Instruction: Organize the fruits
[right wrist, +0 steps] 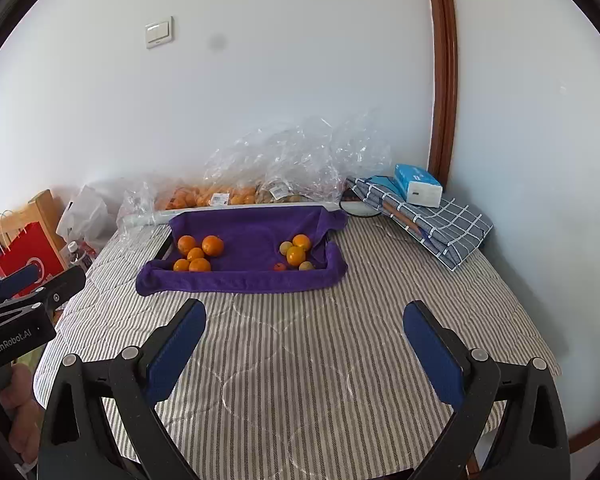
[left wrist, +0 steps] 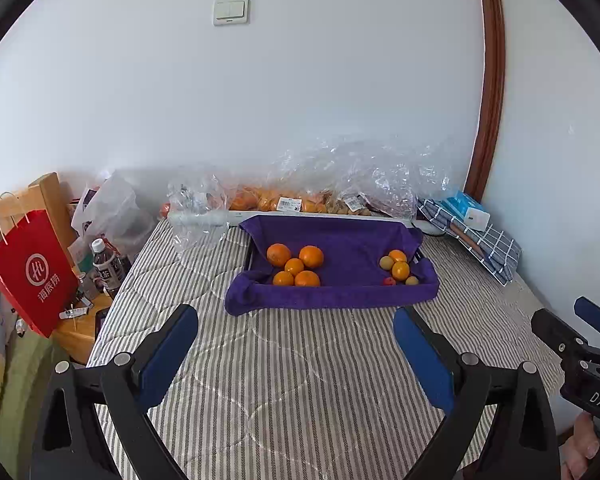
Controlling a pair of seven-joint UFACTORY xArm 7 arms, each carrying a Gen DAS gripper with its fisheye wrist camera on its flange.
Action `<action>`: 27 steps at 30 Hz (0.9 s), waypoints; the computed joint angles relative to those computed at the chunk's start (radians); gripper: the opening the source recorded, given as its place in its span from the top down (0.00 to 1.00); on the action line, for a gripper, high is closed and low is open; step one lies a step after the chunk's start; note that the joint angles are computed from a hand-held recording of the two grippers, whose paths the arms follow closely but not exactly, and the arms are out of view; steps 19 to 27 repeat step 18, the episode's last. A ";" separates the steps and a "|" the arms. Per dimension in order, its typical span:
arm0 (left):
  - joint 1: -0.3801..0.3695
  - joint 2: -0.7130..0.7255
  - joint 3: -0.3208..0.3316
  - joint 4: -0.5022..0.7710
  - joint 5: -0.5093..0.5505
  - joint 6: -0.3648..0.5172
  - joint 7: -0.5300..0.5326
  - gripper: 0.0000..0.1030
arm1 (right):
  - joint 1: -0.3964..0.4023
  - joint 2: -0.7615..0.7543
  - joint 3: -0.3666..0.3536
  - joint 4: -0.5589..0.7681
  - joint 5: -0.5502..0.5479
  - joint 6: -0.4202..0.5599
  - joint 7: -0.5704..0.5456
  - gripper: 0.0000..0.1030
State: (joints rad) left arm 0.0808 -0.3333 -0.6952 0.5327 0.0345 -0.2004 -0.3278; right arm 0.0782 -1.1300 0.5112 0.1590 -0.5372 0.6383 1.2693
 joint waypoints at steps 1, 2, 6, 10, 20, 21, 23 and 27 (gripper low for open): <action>0.001 0.000 -0.001 0.000 -0.001 0.000 -0.002 0.04 | 0.001 0.000 0.000 0.000 0.000 0.000 0.000 0.05; -0.001 0.001 0.001 0.001 -0.001 0.002 -0.002 0.04 | 0.001 0.001 -0.002 0.000 0.000 -0.001 -0.001 0.05; 0.003 0.002 0.000 0.004 0.003 0.005 0.000 0.04 | 0.003 0.003 -0.001 0.002 0.001 0.002 -0.001 0.05; -0.003 0.004 0.009 0.007 0.008 0.008 -0.002 0.04 | -0.001 0.007 0.001 0.001 -0.002 -0.006 0.004 0.05; -0.007 0.013 0.021 0.010 0.016 0.001 0.003 0.03 | -0.010 0.017 -0.005 -0.002 -0.001 -0.022 0.009 0.05; -0.007 0.013 0.021 0.010 0.016 0.001 0.003 0.03 | -0.010 0.017 -0.005 -0.002 -0.001 -0.022 0.009 0.05; -0.007 0.013 0.021 0.010 0.016 0.001 0.003 0.03 | -0.010 0.017 -0.005 -0.002 -0.001 -0.022 0.009 0.05; -0.007 0.013 0.021 0.010 0.016 0.001 0.003 0.03 | -0.010 0.017 -0.005 -0.002 -0.001 -0.022 0.009 0.05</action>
